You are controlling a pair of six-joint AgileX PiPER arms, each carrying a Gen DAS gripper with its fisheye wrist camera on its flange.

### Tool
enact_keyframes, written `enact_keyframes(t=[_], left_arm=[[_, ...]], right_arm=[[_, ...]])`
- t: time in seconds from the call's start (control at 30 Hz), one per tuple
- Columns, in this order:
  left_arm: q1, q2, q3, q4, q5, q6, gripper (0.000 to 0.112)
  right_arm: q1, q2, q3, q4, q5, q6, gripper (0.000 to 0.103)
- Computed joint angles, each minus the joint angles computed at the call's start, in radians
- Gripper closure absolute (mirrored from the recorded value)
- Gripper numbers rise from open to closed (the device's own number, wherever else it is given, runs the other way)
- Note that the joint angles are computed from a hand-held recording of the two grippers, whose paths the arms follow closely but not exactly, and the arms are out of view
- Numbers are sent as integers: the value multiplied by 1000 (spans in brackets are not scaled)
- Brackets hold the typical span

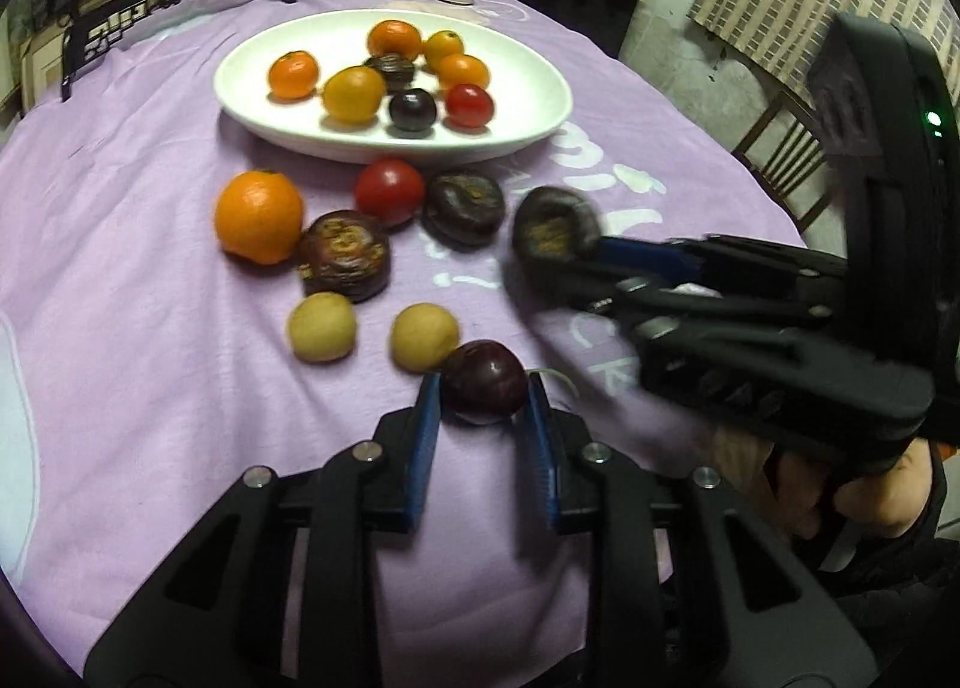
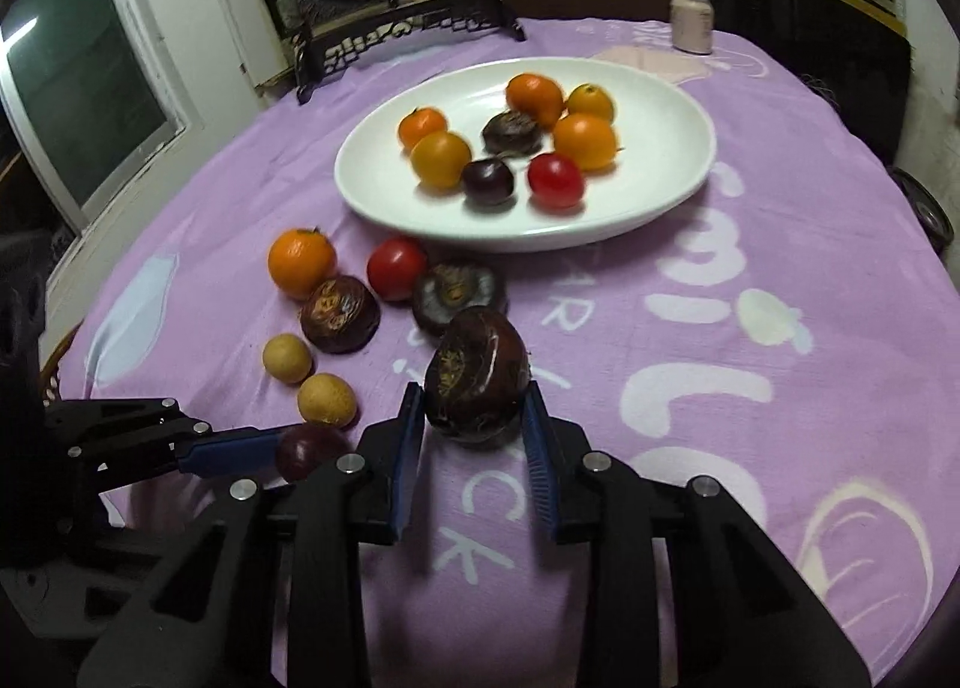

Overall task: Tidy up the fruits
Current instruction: 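Grasp a dark plum with the left tool while the right tool grasps a mangosteen, then lower the plum and mangosteen onto the white plate and open both tools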

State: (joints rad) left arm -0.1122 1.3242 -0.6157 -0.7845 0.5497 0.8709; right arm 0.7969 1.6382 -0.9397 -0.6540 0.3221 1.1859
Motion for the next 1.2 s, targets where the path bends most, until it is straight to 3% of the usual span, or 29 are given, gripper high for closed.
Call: enact_keyframes(t=[0.23,0.47,0.63,0.77,0.87,0.97,1.2], left_arm=[[138,-72,-7,-3,67,33,84],[157,-67,-106,58,77,-35,84],[110,60,-289,139,52,-139,84],[58,228,-527,281,65,-326,84],[16,364,-721,404,83,-475,84],[5,486,-880,437,140,-542,84],[0,603,-980,439,172,-560,84]], right_arm=[[39,-98,57,-133,61,149,70],[-9,-97,24,-77,38,64,70],[-87,-29,-81,58,30,-115,70],[-165,72,-263,204,78,-321,70],[-205,155,-404,299,114,-450,70],[-224,239,-526,374,155,-550,70],[-240,333,-629,459,193,-654,70]])
